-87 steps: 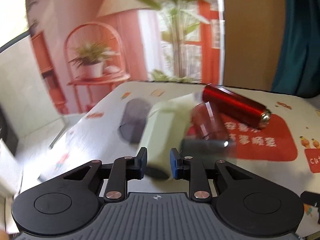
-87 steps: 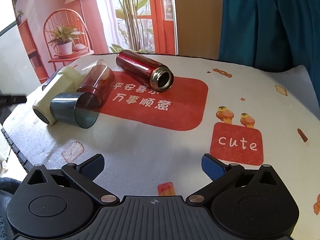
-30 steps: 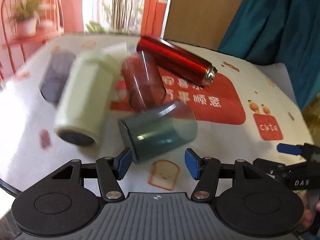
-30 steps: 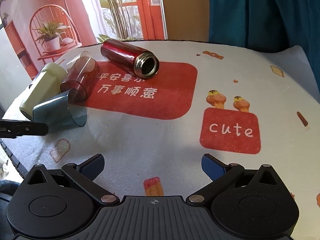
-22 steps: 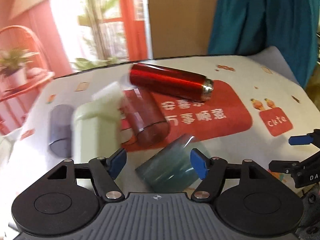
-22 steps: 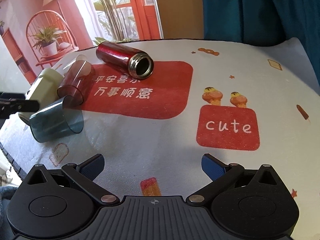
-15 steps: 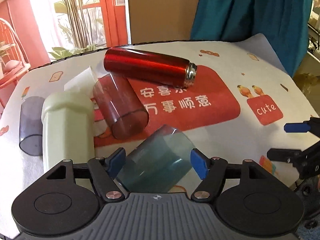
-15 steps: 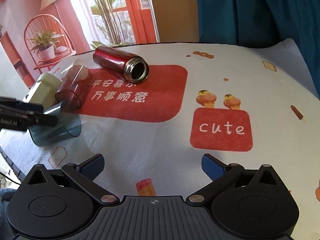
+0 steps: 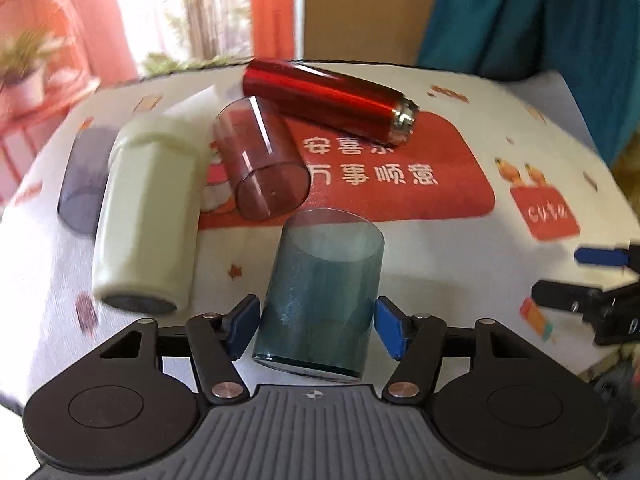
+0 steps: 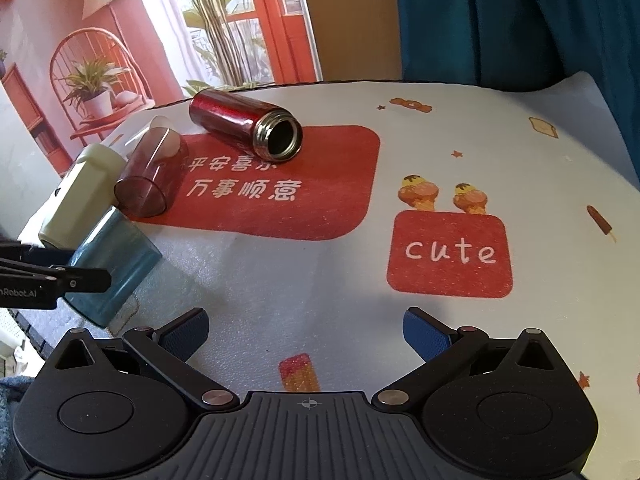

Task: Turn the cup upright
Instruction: 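Lift and rotate the teal cup upright with the left gripper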

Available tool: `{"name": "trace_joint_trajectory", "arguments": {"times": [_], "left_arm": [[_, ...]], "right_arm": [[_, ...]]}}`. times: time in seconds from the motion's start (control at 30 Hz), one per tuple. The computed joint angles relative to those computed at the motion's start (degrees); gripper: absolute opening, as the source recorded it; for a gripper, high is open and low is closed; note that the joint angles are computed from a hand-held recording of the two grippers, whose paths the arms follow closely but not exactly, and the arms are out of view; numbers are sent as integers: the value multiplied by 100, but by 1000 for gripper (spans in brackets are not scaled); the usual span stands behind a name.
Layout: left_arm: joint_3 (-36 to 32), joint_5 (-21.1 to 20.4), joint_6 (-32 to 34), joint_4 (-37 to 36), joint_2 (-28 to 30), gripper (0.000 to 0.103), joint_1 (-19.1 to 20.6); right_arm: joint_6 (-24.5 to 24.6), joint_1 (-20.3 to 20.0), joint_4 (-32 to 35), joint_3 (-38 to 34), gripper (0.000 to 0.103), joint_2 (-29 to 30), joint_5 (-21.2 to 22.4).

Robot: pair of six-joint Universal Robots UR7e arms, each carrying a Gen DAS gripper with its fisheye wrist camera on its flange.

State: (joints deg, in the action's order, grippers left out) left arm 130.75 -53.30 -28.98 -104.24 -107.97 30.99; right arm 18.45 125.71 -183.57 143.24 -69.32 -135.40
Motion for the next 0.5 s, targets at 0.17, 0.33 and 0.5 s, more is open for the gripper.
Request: {"name": "trace_joint_trajectory", "arguments": {"times": [0.17,0.33,0.5], "left_arm": [[150,-124,-704,98,-71,65,-344],[337,-181,-1751,-24,-20,65,-662],[456,-289,-2030,-367,132,65,-770]], "right_arm": [[70,-36,158,3,103,-96,-120],[95,-98,239,48,103,-250,-205],[136,-108,392,77,103,-402,-358]]}}
